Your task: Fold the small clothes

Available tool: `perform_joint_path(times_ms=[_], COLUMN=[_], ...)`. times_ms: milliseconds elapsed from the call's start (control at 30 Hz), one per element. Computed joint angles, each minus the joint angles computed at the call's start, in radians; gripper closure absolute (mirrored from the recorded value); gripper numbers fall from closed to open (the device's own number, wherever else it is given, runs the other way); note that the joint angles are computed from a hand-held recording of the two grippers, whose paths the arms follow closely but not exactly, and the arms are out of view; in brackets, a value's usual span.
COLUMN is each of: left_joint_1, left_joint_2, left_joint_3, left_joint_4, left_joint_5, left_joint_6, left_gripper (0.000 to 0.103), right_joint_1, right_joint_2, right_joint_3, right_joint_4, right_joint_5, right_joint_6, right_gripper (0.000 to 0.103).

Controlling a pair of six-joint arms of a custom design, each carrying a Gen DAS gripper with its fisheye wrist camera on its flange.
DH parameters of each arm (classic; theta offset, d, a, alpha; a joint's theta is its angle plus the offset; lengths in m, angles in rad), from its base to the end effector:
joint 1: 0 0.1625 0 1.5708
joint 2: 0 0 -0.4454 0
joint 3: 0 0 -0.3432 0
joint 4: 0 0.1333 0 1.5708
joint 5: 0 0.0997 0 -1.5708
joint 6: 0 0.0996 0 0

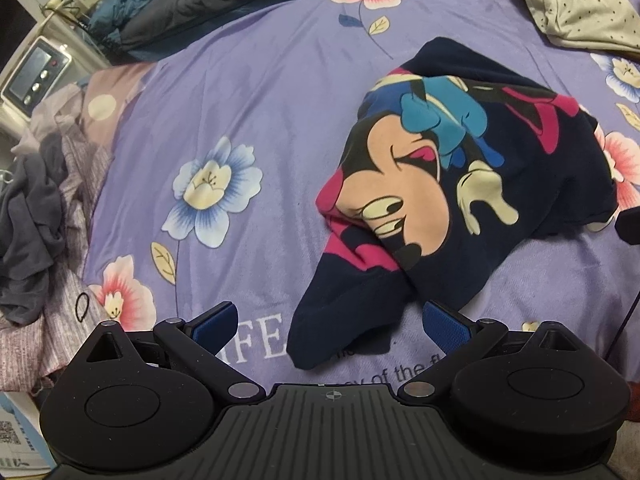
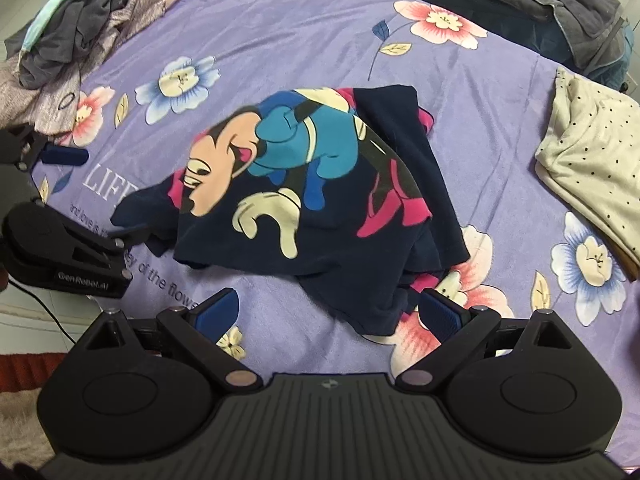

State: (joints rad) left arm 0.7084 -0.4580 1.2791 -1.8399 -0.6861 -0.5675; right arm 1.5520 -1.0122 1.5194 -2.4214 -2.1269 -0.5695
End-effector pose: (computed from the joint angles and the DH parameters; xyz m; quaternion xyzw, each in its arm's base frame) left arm -0.3834 -0.6055 0.0022 0.2431 0.8430 -0.0840 0.4725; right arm 0.0683 -0.6598 0.3274 0.2125 -0.9245 0.0788 0.3065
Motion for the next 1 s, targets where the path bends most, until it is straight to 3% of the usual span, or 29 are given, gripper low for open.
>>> perform_joint_path(times_ms=[333,1000], left_joint_1=[-0.001,0.004], left_joint_2=[0.024,0.021], left_joint_3=[-0.024,-0.006], left_joint_4=[-0.022,-0.04], left_joint_5=[-0.008,0.004], left_joint_6=[0.053,0.012], left_gripper=[0.0,0.0], right_joint_1=[-0.034,-0.037], right_joint_2=[-0.039,-0.036], right_joint_3=[0.032,0.043], right_joint_4=[-0.047,-0.09], right_joint_5=[0.072,0.066], right_joint_6=[0.058,0.029], right_gripper=[0.006,0.006])
